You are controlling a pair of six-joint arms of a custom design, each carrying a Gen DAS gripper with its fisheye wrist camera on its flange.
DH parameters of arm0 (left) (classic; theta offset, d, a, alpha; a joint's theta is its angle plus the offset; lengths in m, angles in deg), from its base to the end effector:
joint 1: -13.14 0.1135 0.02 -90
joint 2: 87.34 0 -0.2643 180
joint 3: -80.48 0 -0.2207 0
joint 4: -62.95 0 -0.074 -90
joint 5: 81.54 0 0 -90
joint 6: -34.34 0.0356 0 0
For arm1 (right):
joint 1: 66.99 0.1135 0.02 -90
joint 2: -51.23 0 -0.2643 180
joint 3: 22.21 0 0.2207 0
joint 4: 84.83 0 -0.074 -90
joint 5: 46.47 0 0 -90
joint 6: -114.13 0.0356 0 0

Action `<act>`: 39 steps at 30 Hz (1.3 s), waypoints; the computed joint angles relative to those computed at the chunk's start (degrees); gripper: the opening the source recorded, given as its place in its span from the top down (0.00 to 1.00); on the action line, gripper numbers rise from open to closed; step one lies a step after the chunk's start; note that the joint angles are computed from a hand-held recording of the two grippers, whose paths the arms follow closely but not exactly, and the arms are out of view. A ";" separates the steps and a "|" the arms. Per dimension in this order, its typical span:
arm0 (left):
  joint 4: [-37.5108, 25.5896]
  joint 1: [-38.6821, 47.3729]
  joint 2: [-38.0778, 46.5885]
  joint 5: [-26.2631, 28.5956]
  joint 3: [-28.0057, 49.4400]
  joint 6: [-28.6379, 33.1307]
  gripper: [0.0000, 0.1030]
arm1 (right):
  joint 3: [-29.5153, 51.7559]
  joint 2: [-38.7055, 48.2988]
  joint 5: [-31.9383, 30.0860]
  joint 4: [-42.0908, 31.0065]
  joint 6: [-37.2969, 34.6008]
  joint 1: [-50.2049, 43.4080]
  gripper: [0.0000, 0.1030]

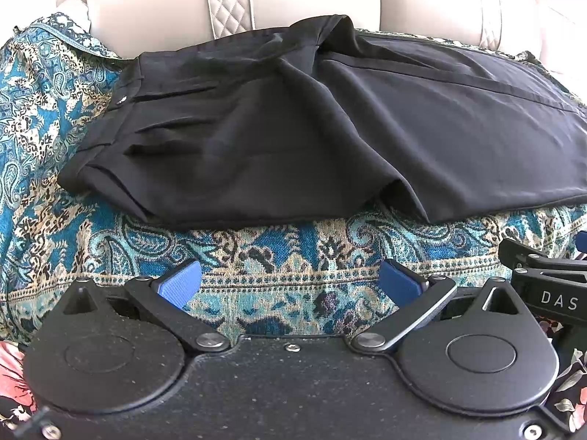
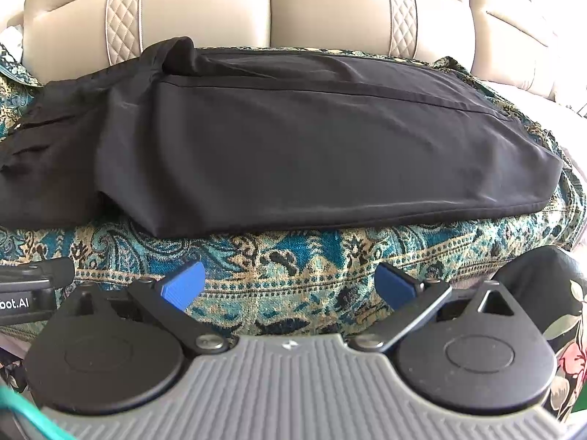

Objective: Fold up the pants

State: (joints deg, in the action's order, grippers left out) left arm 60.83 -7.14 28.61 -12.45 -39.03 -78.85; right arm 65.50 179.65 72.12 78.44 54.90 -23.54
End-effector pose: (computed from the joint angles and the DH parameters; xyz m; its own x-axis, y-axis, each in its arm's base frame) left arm 0.3030 -0.0984 0.0788 -0.7847 -0.1022 -0.6114 -0.1792 0.9816 0.0658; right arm 0.3080 0.2684 0.0879 -0.7390 -0.0813 -0.6688 -0.0452 0.9964 -0.0712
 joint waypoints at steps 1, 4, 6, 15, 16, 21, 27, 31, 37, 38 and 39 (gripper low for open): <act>0.04 0.01 0.03 0.02 -0.01 -0.02 0.00 | 0.03 0.03 0.02 -0.04 0.01 0.01 0.00; 0.12 0.01 0.05 0.00 -0.05 -0.03 0.00 | -0.28 -0.07 0.01 0.16 0.00 -0.04 0.00; 0.07 0.02 0.03 0.02 -0.01 0.02 0.00 | -0.49 -0.09 0.01 0.32 0.02 -0.02 0.00; 1.12 0.38 0.59 -0.12 -0.49 0.14 0.00 | -0.21 -0.06 -0.01 0.09 -0.08 -0.05 0.00; 1.06 0.43 0.59 -0.15 -0.48 0.12 0.00 | -0.28 -0.06 0.05 0.17 -0.11 -0.03 0.00; 0.88 0.91 0.63 0.35 -0.34 0.66 0.00 | -0.57 -0.12 0.17 0.47 -0.33 -0.03 0.00; 0.94 3.09 0.93 1.50 0.90 2.76 0.00 | -1.64 -0.34 -1.30 4.51 -2.63 -0.81 0.00; 0.64 5.22 1.74 -3.44 2.70 4.02 0.00 | -0.39 1.06 -2.30 7.39 -5.79 -1.54 0.00; 0.74 13.06 2.74 -4.77 4.72 4.58 0.00 | 2.53 3.55 -5.95 12.07 -12.58 -1.90 0.00; 1.52 14.74 2.83 -4.26 4.81 4.87 0.00 | 3.19 4.05 -6.13 12.85 -13.61 -1.66 0.00; 3.82 16.25 2.77 -3.92 3.79 4.93 0.00 | 3.70 4.57 -6.38 13.96 -14.68 -1.43 0.00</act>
State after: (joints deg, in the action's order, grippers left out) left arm 64.65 9.11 31.38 -16.37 -35.24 -73.92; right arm 69.21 184.22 65.74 92.40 40.22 -24.97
